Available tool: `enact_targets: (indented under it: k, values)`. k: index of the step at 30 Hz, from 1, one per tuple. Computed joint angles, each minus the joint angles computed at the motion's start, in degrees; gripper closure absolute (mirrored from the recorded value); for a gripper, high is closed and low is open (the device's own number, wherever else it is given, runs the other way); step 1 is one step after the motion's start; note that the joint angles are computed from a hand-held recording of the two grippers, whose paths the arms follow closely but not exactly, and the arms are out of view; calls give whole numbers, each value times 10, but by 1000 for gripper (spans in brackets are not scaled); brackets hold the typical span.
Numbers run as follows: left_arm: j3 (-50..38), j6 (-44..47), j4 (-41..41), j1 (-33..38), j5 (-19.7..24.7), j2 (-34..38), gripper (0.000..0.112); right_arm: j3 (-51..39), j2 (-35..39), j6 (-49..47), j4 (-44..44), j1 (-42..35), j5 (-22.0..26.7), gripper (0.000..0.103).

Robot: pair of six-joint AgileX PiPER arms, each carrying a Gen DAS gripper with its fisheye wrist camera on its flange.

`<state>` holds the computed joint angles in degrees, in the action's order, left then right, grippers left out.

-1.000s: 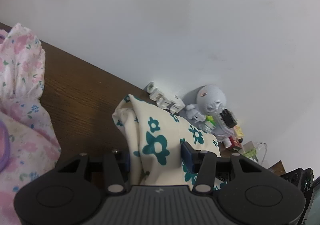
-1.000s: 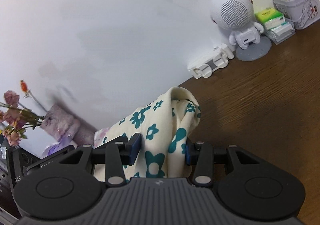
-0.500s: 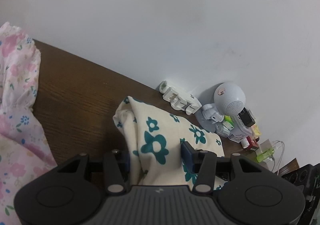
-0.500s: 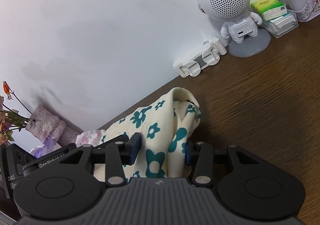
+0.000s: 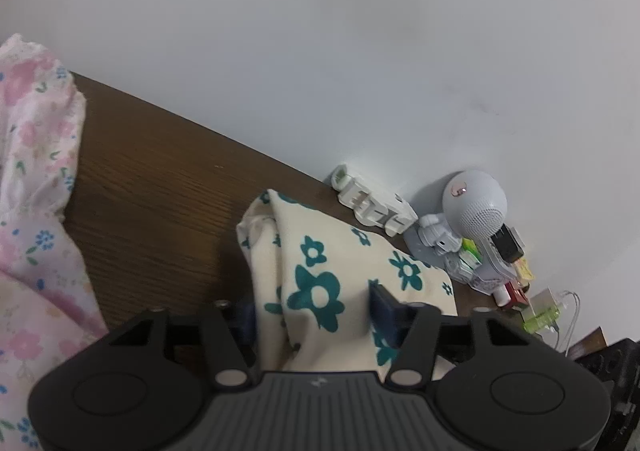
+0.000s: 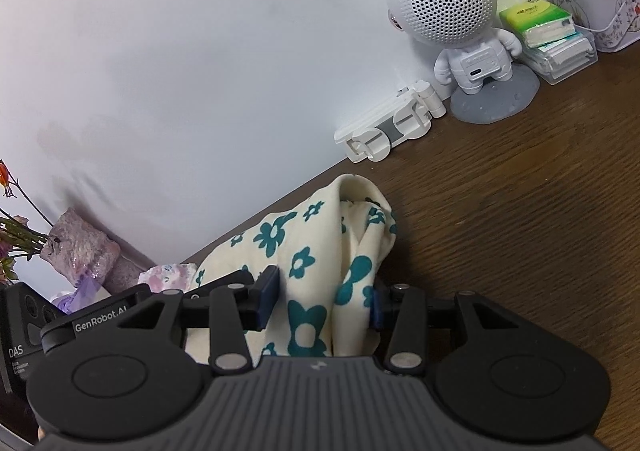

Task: Fold clothes
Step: 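Carry the gripped bundle with both grippers toward the white robot figurine, then set the bundle down by the wall and open both grippers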

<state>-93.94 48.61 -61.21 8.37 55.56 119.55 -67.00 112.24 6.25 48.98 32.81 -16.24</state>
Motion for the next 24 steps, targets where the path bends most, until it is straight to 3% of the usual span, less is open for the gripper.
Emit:
enact_targets:
  k: [3,6,8,9,11,14,19,24]
  values:
    - [40,55,-15,-2,-31,-27,35,2,-10,-117,102,15,-20,44]
    - [97,131,-60,7,-55,-62,24,3,-23,-218,183,37,-56,18]
    - [142,192,-103,19,-61,-85,15,5,-32,-261,214,51,-80,10]
    - [167,224,-123,24,-66,-98,11,5,-36,-284,231,58,-91,0]
    - [216,303,-173,34,-79,-124,10,8,-43,-312,249,71,-113,0]
    - [260,391,-219,56,-63,-147,9,7,-52,-350,279,85,-126,0]
    - [306,433,-238,91,-24,-179,9,3,-58,-437,351,121,-170,0]
    - [359,465,-233,111,-20,-216,9,10,-63,-477,395,165,-220,0]
